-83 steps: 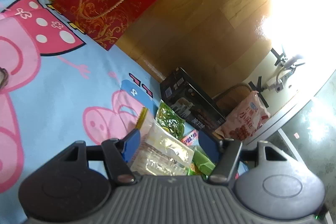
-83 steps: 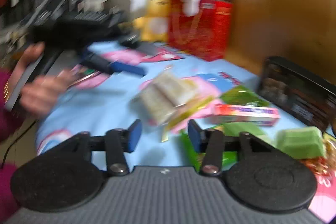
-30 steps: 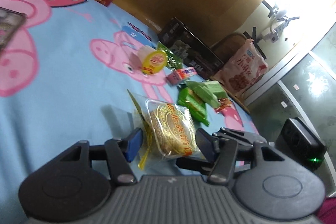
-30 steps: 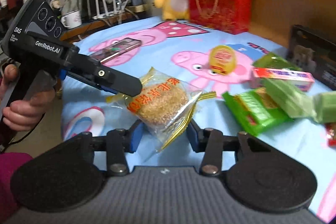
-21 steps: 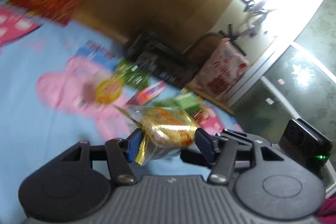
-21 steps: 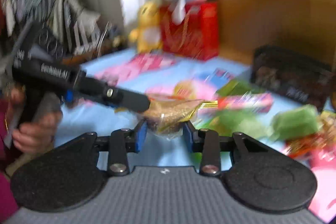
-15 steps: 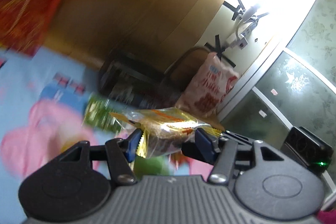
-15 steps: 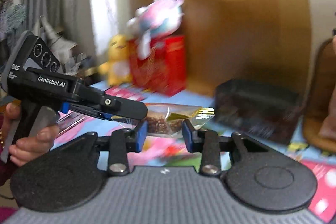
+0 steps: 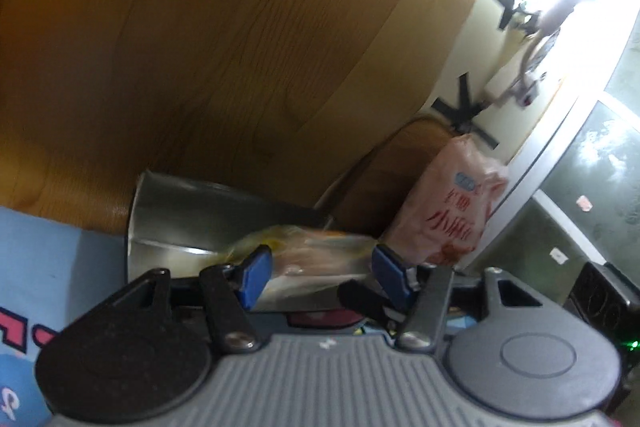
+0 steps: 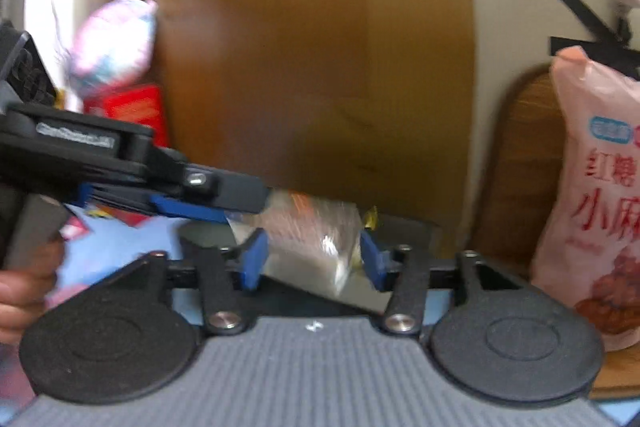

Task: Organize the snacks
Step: 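Carry the bread bag over the black tin box and release it, then move the right gripper to a green leaf-print packet and grasp it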

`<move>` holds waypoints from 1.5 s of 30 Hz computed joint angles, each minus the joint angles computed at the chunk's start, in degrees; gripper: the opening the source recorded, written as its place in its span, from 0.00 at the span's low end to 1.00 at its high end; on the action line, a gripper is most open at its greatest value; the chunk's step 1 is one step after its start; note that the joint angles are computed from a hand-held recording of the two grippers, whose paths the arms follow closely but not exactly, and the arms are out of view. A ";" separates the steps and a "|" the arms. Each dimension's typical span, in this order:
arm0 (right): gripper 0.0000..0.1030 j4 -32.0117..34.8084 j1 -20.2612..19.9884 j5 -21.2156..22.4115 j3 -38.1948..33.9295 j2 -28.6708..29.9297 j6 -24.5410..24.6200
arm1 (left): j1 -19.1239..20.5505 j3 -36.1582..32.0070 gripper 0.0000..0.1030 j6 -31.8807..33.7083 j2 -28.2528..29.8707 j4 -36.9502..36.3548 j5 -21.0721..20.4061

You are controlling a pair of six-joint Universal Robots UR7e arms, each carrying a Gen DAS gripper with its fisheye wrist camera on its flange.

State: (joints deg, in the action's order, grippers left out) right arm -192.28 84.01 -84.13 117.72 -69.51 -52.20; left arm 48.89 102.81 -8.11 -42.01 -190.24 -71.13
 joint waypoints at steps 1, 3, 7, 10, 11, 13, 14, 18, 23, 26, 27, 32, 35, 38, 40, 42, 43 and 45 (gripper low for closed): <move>0.57 0.80 -0.88 0.64 -0.24 -0.75 1.27 | 0.06 0.56 0.56 0.33 -0.16 -0.66 -0.53; 0.57 2.63 -2.56 1.16 -0.33 -2.46 5.22 | -0.33 3.38 0.58 1.71 -1.42 -3.24 -0.16; 0.57 8.15 -6.87 1.78 1.94 -7.66 14.67 | -0.88 9.24 0.64 1.81 -5.13 -5.70 3.03; 0.57 12.39 -9.58 1.97 3.70 -10.48 18.23 | -2.07 11.21 0.68 -1.05 -5.86 -2.75 11.99; 0.57 13.95 -10.04 1.65 3.99 -10.90 19.25 | -1.75 11.50 0.68 -3.00 -5.98 -0.89 12.98; 0.55 16.45 -10.04 0.45 4.60 -11.09 20.85 | -0.63 11.28 0.67 -7.06 -6.12 3.51 11.86; 0.51 18.50 -10.46 0.80 5.23 -11.77 20.77 | -0.18 10.95 0.64 -8.70 -5.91 5.71 10.95; 0.44 19.65 -9.92 2.60 8.29 -12.33 21.12 | -2.18 11.89 0.63 -9.82 -4.64 7.71 12.24; 0.44 23.81 -10.97 6.66 13.11 -16.99 19.40 | -7.61 18.36 0.65 -9.76 -5.72 5.26 14.65; 0.45 24.80 -11.27 7.50 15.58 -19.76 17.66 | -11.28 23.22 0.65 -10.31 -7.18 3.54 17.30; 0.45 25.16 -11.76 8.01 16.56 -21.19 16.70 | -12.21 24.84 0.66 -11.15 -7.91 3.21 17.39; 0.46 16.06 -11.31 5.66 23.27 -25.96 9.37 | -14.36 31.94 0.68 -17.11 -12.15 0.38 14.87; 0.49 3.96 -11.51 4.67 26.66 -25.66 9.74 | -16.05 35.51 0.68 -19.81 -14.52 -2.19 16.16; 0.49 6.29 -14.75 11.06 27.22 -28.95 11.20 | -17.58 38.84 0.68 -21.41 -16.82 -6.30 16.60; 0.49 10.47 -15.57 13.92 27.05 -30.58 10.39 | -18.09 40.87 0.68 -22.28 -18.03 -9.86 15.37; 0.49 13.60 -15.21 14.15 26.78 -30.65 8.62 | -18.07 42.16 0.68 -22.60 -18.59 -13.08 13.40; 0.49 13.62 -14.18 12.62 26.72 -29.76 8.38 | -18.15 42.74 0.68 -22.88 -18.57 -14.68 12.28; 0.48 15.00 -13.09 10.94 26.54 -28.58 7.30 | -18.24 43.31 0.68 -23.33 -18.41 -16.44 10.83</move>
State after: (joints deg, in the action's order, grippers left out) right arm -177.29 70.92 -73.19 144.26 -98.09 -44.89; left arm 30.65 146.12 -31.45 -60.42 -206.68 -60.31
